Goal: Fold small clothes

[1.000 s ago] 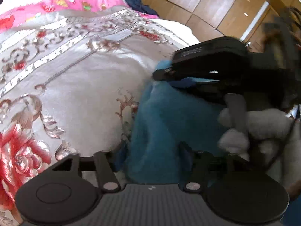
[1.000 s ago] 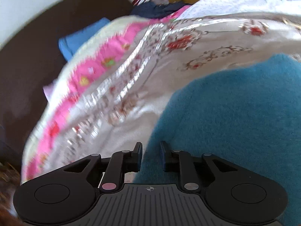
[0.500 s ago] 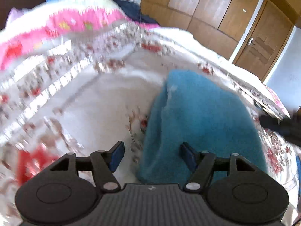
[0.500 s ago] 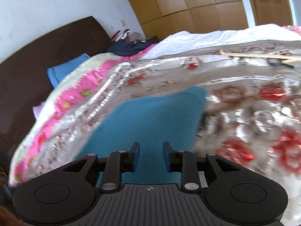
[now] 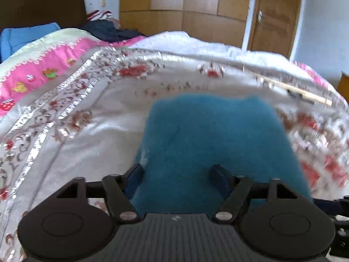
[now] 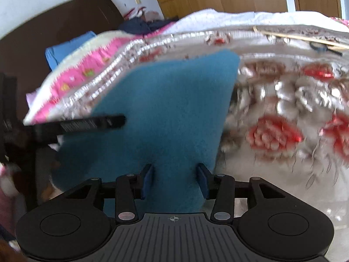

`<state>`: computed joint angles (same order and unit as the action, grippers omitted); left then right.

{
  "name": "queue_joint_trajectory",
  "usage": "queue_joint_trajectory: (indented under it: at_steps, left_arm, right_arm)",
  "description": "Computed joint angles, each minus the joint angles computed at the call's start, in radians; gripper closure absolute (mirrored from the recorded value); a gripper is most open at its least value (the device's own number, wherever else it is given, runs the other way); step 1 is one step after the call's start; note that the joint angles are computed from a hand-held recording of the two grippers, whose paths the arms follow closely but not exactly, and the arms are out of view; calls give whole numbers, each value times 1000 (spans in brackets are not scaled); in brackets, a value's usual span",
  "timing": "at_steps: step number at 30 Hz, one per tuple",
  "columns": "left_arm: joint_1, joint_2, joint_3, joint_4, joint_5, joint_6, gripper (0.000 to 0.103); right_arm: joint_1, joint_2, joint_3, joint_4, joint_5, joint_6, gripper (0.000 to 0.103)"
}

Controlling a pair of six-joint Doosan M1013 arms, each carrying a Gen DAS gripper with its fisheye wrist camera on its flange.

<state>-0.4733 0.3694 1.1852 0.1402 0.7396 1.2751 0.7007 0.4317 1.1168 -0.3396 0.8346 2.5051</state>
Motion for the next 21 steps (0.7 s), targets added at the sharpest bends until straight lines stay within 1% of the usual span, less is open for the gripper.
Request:
queue_joint_trajectory:
  at_steps: [1,2,4,5,6,9,10,11,12,13,15,16,17,19,20,21]
  left_arm:
    - [5,3,1,-16,1,-1,4]
    - [18,7,-3,-69,11,0,0]
    - [45,14,-7,-178,25,7,0]
    - [54,15,-6,-217,26,12,0]
    - [55,14,-5,-227,21,10,0]
    - [37,-6,4,-148,6,0,1]
    - [32,-14,10,-128,-1,-4,3]
    - [28,-23,17,-108,-14,-10,3]
    - [25,-32,25,-90,-36,-15,3]
    - [23,-39,32,-83,-54,-16,3]
    - [23,-45,34,-99,-82,-4,3]
    - [24,-42,31,-111,-81,10,3]
    - [22,-37,27,-107,-76,15,3]
    - [21,-24,21,-100,-54,15,3]
    - [24,-16,18,-106,-28,10,1]
    - [31,-14,27,-126,-29,10,0]
  right_arm:
    - [-6,-6,9,23,-13,1,56]
    - [-10,-10,10,42,-17,-6,56]
    - [-16,-25,18,60,-30,1,56]
    - [-16,-34,24,54,-38,14,56]
    - [-14,-44,33,29,-52,38,56]
    - [-7,-65,51,-77,-75,131,56]
    - [-12,-66,50,-84,-79,140,54]
    - [-17,-62,44,-81,-73,139,50]
    - [-23,-54,34,-75,-58,139,49]
    - [-30,-47,28,-64,-52,147,46]
    - [-49,-46,44,-3,-100,158,42]
    - [-58,-44,50,25,-126,171,35]
    - [-62,-43,57,45,-151,181,31]
    - [-79,-34,62,139,-200,138,31]
    - [-85,-29,62,173,-218,122,27]
    - [-88,-21,55,182,-217,112,27]
